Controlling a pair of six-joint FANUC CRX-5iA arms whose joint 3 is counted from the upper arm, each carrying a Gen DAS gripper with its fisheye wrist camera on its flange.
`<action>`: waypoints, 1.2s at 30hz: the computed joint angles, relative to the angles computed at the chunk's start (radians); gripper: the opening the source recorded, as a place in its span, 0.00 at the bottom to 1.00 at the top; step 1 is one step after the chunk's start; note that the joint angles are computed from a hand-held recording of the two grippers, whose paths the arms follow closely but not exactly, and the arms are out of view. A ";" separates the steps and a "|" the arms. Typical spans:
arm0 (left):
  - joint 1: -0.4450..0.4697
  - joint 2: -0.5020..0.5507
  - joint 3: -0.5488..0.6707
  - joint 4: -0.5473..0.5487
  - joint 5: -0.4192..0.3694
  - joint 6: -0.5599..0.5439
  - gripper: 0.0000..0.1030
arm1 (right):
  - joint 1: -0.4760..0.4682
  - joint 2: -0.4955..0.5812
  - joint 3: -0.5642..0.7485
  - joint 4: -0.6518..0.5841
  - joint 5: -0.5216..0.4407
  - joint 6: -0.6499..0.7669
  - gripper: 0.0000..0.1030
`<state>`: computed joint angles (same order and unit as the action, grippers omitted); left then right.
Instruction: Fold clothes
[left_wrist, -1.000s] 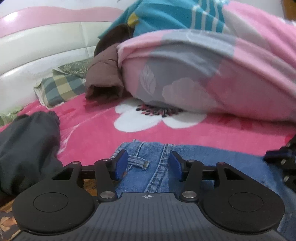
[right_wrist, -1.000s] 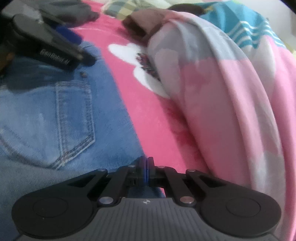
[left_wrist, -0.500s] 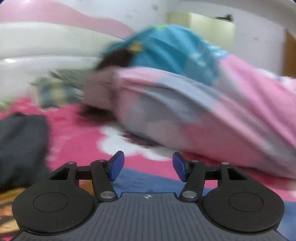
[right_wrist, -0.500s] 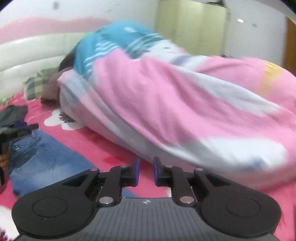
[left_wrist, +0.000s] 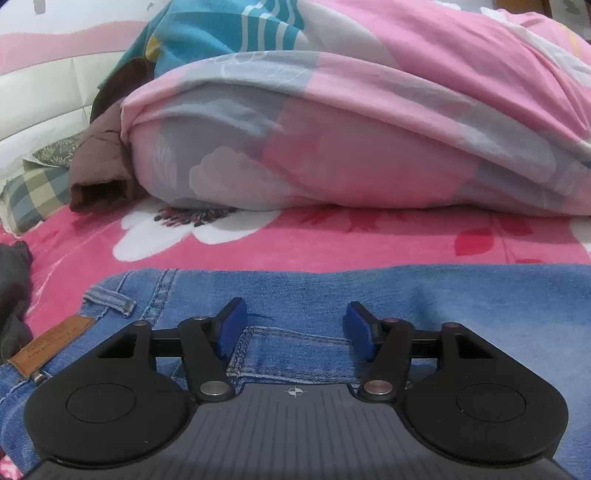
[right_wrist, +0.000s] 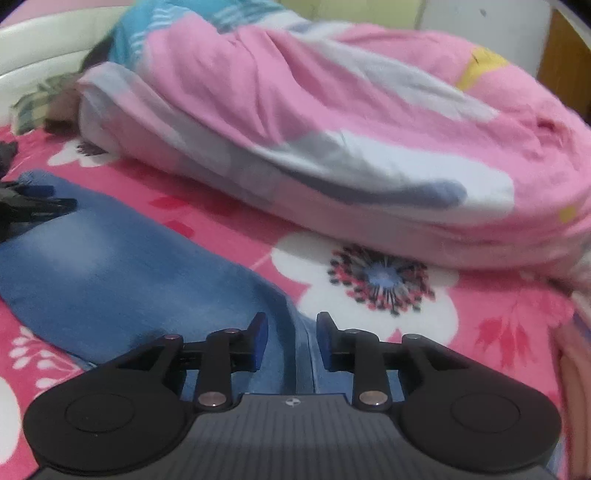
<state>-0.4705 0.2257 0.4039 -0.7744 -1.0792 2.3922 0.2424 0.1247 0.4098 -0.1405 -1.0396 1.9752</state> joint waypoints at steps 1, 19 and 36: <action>0.000 0.000 0.000 -0.002 -0.001 -0.002 0.59 | -0.005 -0.009 -0.012 -0.014 0.001 0.000 0.30; 0.001 -0.016 -0.021 0.008 0.020 0.018 0.59 | 0.199 -0.293 -0.491 0.086 0.312 0.559 0.09; 0.003 -0.017 -0.022 0.012 0.026 0.019 0.59 | 0.195 -0.317 -0.497 -0.064 0.318 0.960 0.10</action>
<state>-0.4680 0.2091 0.3816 -0.7626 -1.0533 2.4109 0.4377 -0.1923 -0.0867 -0.2049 -0.7214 2.9351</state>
